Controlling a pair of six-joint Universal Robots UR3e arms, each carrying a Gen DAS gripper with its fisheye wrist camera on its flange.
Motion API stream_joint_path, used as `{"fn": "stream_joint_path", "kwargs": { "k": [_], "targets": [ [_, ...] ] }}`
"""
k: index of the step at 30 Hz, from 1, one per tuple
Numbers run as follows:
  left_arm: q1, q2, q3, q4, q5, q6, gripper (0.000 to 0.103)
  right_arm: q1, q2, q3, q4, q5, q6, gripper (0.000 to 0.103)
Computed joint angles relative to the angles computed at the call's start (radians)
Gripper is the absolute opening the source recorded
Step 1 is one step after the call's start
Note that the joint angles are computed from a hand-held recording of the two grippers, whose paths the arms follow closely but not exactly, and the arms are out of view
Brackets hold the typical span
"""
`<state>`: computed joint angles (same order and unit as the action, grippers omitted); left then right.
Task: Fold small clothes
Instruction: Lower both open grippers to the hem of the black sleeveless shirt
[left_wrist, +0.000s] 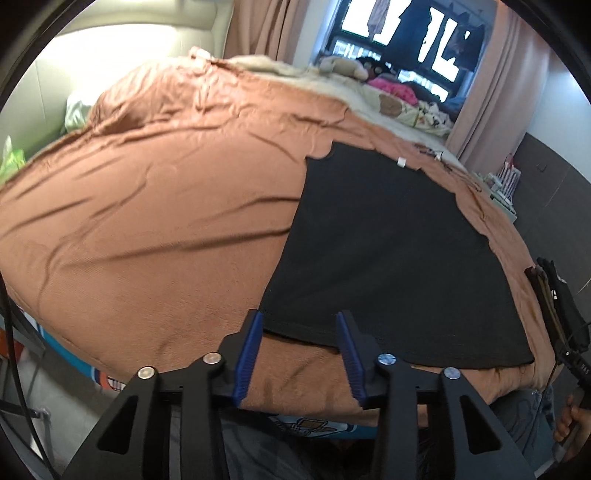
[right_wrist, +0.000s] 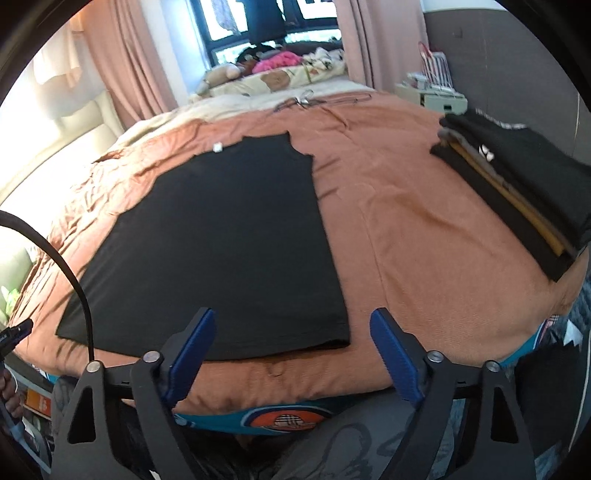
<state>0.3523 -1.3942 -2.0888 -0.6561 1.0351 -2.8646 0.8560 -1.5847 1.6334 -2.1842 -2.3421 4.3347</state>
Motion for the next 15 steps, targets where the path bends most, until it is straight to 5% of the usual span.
{"fn": "stream_joint_path", "kwargs": {
  "k": [15],
  "targets": [
    [-0.089,-0.297,0.134,0.088,0.118,-0.095,0.036,-0.277,-0.077,0.141,-0.144,0.235,-0.144,0.076]
  ]
}}
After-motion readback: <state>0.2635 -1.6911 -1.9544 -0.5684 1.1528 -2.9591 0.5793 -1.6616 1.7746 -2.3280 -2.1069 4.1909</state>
